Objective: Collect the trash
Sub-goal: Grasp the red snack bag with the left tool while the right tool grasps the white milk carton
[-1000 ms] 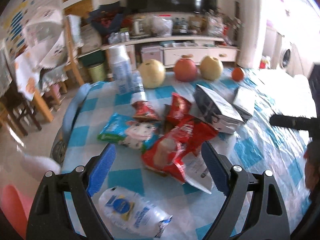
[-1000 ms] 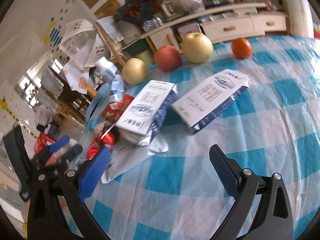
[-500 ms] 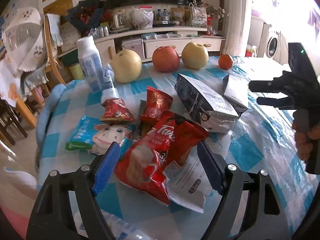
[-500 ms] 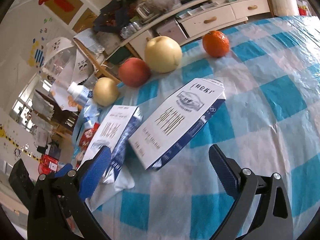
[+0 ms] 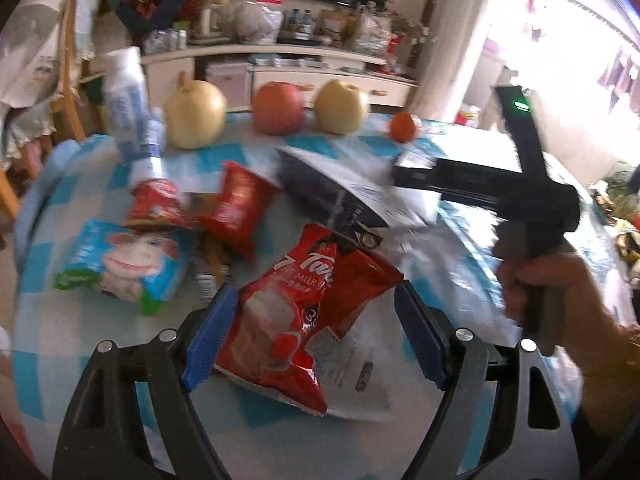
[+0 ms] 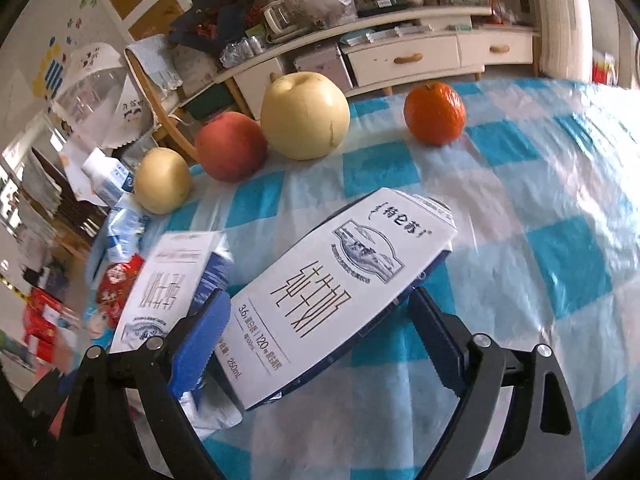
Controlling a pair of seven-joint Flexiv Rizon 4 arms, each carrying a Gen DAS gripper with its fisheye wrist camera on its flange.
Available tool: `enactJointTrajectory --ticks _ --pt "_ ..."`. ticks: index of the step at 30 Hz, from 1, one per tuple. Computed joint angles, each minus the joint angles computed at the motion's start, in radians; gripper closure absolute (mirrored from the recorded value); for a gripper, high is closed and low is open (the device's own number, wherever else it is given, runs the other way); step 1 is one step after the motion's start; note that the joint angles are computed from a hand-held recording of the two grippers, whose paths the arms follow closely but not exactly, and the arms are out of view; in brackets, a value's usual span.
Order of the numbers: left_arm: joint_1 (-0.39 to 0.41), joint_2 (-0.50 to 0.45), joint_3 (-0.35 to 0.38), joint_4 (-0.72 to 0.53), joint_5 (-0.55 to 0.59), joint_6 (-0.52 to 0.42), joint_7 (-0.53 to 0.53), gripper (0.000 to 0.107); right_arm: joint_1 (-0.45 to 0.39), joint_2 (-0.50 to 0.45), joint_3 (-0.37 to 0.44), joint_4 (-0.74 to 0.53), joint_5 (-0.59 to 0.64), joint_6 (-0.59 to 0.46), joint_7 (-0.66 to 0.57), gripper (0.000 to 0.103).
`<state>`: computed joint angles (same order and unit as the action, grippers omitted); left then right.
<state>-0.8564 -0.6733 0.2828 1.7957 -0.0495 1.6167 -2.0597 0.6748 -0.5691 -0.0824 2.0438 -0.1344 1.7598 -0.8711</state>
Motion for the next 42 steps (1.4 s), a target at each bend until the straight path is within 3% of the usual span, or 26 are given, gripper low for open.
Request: enactJointTrajectory --ticks 3,7,9,13,18,25,28,30,34,36,40,42 --pt "0.065 0.002 -0.1 0.0 0.0 0.024 0.04 0.026 0.013 -0.008 -0.024 -0.017 -0.008 -0.026 0.001 0.009" --pt "0.101 -0.003 -0.161 0.006 -0.028 0.053 0.071 0.026 -0.062 -0.022 0.045 -0.055 -0.037 -0.056 -0.002 0.007" --pt "0.091 -0.006 -0.152 0.006 -0.044 0.056 0.079 0.026 -0.049 -0.024 0.03 -0.059 -0.046 -0.061 0.004 0.007" --pt "-0.007 -0.03 -0.038 -0.033 -0.068 0.013 0.067 0.025 -0.061 -0.028 0.05 -0.082 -0.055 -0.102 0.037 0.006" --pt "-0.083 -0.06 0.062 -0.089 -0.029 -0.047 0.026 0.019 0.06 -0.041 -0.09 -0.067 -0.1 -0.084 0.065 0.005" --pt "-0.071 -0.054 0.062 -0.088 0.021 -0.039 -0.057 0.024 0.011 -0.002 -0.054 -0.057 -0.202 -0.177 -0.033 0.005" --pt "-0.065 -0.051 0.061 -0.082 0.032 -0.034 -0.082 0.026 0.12 0.037 -0.198 -0.012 -0.281 -0.249 -0.015 0.005" --pt "-0.072 -0.052 0.071 -0.084 0.038 -0.039 -0.091 0.026 0.181 0.05 -0.293 0.014 -0.402 -0.319 0.069 0.005" --pt "-0.111 -0.065 0.121 -0.112 0.071 -0.076 -0.119 0.026 0.091 0.031 -0.198 0.01 -0.339 -0.234 0.058 0.005" --pt "-0.125 -0.071 0.142 -0.124 0.09 -0.096 -0.146 0.026 0.13 0.018 -0.26 0.028 -0.395 -0.164 0.116 0.005" --pt "-0.136 -0.074 0.161 -0.143 0.137 -0.119 -0.202 0.027 0.22 -0.013 -0.358 0.043 -0.373 -0.093 0.098 0.006" --pt "-0.131 -0.072 0.158 -0.144 0.156 -0.116 -0.231 0.029 0.225 -0.021 -0.359 0.04 -0.35 -0.099 0.079 0.02"
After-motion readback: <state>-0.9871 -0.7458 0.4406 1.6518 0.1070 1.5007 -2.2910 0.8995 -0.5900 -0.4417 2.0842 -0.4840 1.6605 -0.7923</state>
